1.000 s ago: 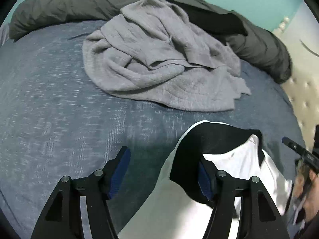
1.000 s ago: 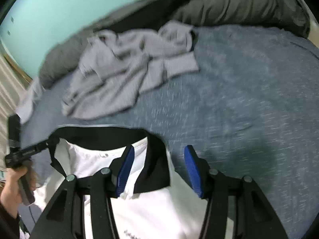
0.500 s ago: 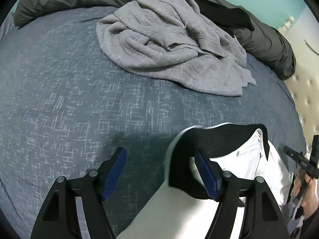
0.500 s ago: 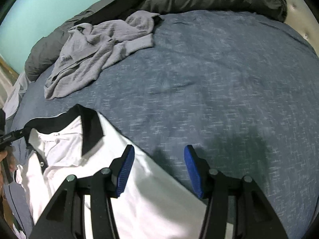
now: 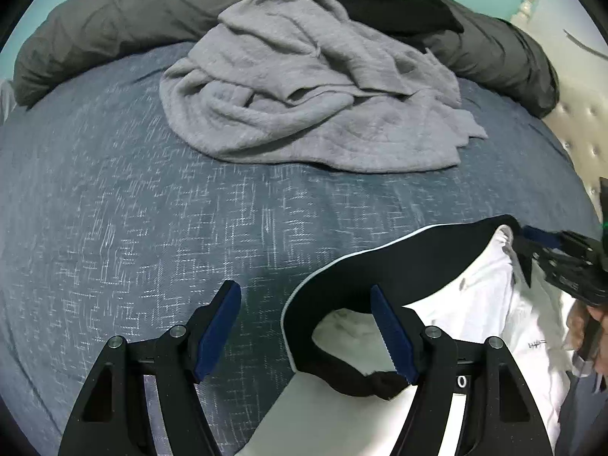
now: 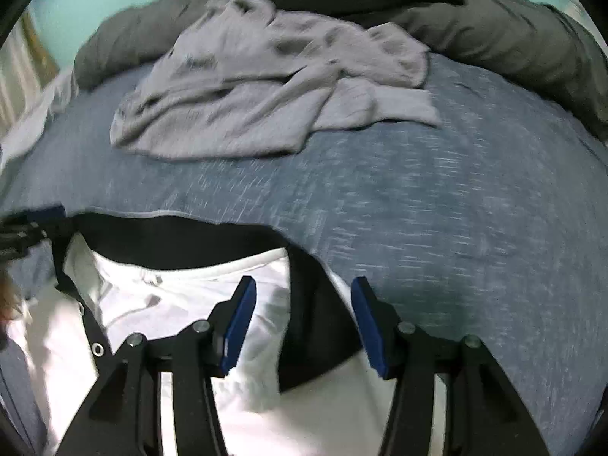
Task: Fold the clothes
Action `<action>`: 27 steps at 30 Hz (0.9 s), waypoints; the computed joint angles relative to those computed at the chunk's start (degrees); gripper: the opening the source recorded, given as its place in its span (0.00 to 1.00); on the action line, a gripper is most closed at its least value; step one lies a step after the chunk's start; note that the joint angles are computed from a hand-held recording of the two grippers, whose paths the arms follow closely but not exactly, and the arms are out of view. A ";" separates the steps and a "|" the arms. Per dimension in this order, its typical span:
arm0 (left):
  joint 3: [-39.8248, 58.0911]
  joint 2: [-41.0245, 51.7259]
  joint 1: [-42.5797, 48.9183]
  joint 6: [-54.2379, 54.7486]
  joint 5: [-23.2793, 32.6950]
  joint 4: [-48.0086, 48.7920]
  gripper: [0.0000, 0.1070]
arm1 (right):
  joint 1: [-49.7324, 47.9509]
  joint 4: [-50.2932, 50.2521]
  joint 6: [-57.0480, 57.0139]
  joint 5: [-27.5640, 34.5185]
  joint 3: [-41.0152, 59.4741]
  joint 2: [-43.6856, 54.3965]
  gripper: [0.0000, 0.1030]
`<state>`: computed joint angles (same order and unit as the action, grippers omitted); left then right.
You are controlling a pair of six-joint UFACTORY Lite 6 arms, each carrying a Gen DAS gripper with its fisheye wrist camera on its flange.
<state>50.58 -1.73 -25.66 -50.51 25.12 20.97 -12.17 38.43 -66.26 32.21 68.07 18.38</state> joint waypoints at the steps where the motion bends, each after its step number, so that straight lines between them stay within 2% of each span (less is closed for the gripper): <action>1: -0.14 -0.48 -0.29 -0.62 0.31 0.48 0.70 | 0.88 -0.31 0.35 -2.29 -1.00 -0.45 0.33; 2: 0.00 -0.59 -0.65 -0.90 0.79 0.92 0.70 | 1.23 -0.52 1.21 -3.26 -1.05 -0.23 0.22; 6: 2.14 1.69 -3.53 -2.82 4.62 5.48 0.68 | -0.12 1.18 1.05 -3.47 -0.04 0.69 0.06; 7: 2.62 2.61 -4.18 -2.99 5.06 6.29 0.59 | -0.56 1.44 0.58 -3.40 0.09 0.79 0.05; 8: 3.10 3.53 -4.77 -3.08 5.48 6.99 0.40 | -0.84 1.33 0.48 -3.39 0.26 0.83 0.04; 10: 3.81 4.97 -4.59 -2.47 4.82 6.58 0.17 | -1.81 1.96 -0.34 -2.93 0.54 0.73 0.03; 12: 4.48 5.97 -4.19 -1.88 4.06 6.27 0.08 | -2.94 2.72 -0.94 -2.60 1.12 0.84 0.03; 15: 7.02 7.39 -3.53 -3.77 3.57 7.88 0.06 | -4.69 3.33 -1.31 -0.96 2.79 1.08 0.03; 21: 16.01 14.43 -1.80 -2.48 3.30 4.23 0.06 | -5.98 0.48 3.58 0.57 8.81 4.17 0.03; 27: 18.26 18.34 -1.13 -5.88 1.71 3.62 0.08 | -4.90 -1.13 8.08 0.39 11.66 8.06 0.03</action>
<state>68.83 16.60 -26.79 -56.39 26.83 24.58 -17.07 37.30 -58.19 32.60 79.73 26.44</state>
